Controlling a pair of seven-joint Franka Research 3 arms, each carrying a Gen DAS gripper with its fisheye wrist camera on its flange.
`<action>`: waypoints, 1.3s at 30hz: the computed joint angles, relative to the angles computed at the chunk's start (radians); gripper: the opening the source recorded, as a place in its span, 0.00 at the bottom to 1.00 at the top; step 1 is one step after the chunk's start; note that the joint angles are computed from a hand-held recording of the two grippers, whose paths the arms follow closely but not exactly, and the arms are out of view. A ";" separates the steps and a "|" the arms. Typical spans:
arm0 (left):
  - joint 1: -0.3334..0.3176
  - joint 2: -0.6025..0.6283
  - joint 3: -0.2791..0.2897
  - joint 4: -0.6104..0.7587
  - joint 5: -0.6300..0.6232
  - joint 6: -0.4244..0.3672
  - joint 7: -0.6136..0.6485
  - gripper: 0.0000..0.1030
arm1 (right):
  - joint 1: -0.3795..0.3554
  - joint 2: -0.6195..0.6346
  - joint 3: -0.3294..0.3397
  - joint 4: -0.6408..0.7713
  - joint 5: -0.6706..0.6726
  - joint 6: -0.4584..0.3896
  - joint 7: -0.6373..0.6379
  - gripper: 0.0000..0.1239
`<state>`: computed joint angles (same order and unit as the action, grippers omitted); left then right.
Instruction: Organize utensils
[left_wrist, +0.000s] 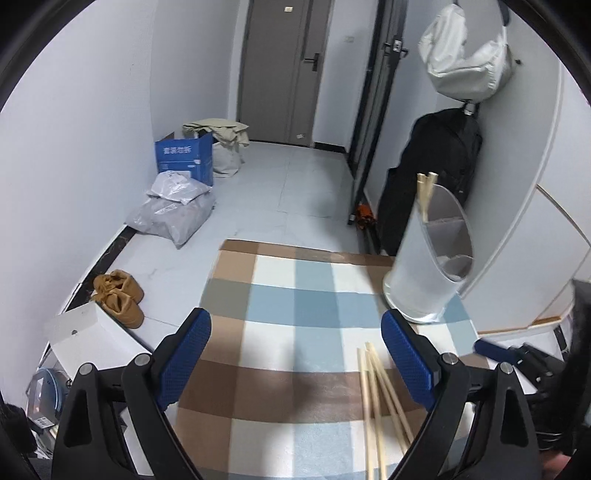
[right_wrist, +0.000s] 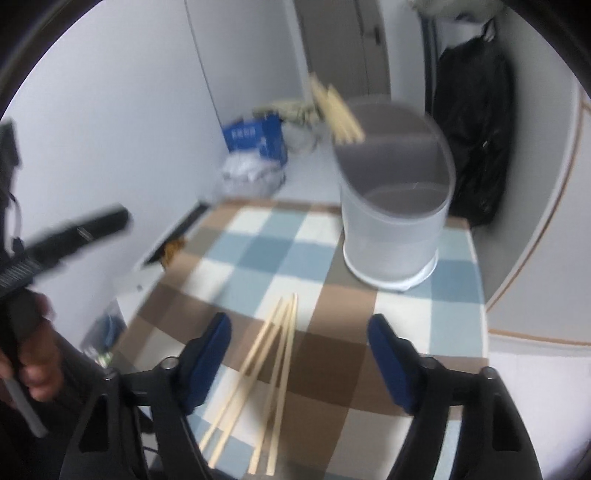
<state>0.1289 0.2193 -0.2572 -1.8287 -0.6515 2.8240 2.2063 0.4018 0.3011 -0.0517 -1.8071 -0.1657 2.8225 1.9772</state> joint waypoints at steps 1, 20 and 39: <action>-0.005 0.006 0.009 0.005 0.017 0.002 -0.019 0.88 | -0.016 0.018 0.020 0.024 0.030 -0.026 -0.034 0.54; 0.037 0.071 0.013 0.094 0.114 -0.096 -0.161 0.88 | 0.023 0.310 -0.009 0.459 0.010 -0.492 -0.192 0.26; 0.055 0.093 0.017 0.136 0.123 -0.155 -0.221 0.88 | 0.023 0.406 -0.003 0.648 0.017 -0.634 -0.220 0.16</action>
